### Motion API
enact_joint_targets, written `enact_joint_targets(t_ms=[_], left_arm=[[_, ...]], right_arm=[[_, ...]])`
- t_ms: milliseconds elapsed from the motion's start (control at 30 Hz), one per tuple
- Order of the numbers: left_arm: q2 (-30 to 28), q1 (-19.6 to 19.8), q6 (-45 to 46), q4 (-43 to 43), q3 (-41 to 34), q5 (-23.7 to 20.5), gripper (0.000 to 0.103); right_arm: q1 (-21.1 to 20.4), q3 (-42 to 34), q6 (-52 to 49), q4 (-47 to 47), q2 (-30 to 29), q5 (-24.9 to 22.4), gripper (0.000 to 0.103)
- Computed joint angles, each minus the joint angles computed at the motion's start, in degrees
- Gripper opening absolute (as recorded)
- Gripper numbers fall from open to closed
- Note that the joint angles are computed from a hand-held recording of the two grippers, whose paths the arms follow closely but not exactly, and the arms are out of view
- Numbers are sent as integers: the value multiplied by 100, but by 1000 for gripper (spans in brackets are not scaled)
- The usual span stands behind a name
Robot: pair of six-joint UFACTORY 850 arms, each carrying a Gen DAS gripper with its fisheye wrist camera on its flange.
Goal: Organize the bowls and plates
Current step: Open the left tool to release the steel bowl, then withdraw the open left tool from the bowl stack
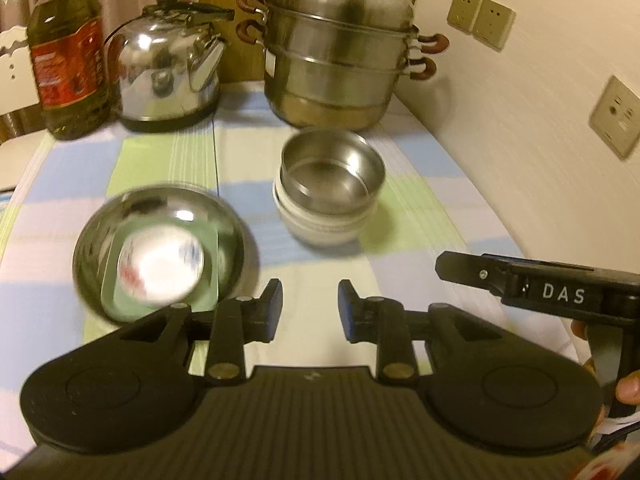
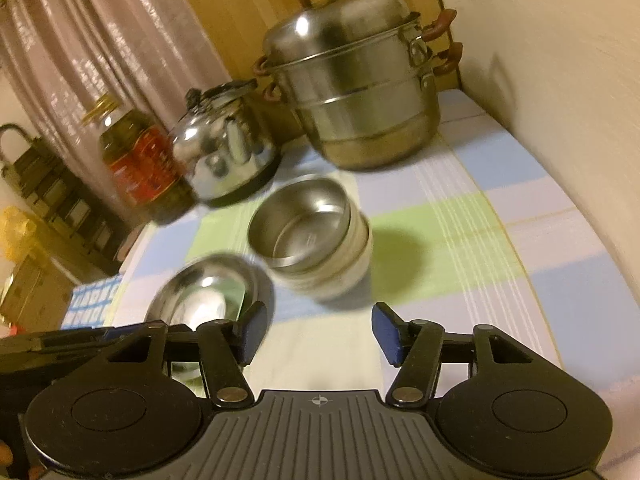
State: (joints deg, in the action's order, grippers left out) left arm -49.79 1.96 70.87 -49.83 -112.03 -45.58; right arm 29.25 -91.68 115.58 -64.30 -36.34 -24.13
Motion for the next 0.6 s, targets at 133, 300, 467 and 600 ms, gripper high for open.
enact_joint_targets(t_ms=[133, 300, 467, 600], left_arm=[[539, 117, 301, -140, 881, 172, 27], [1080, 235, 560, -311, 1763, 346, 27], [1527, 333, 701, -366, 2490, 482, 27], [1766, 393, 760, -366, 2899, 584, 27]], right_arm=[[243, 390, -55, 57, 303, -61, 60], [497, 852, 115, -48, 633, -94, 60], [737, 1172, -42, 156, 848, -150, 61], [883, 1357, -245, 421, 957, -193, 61]])
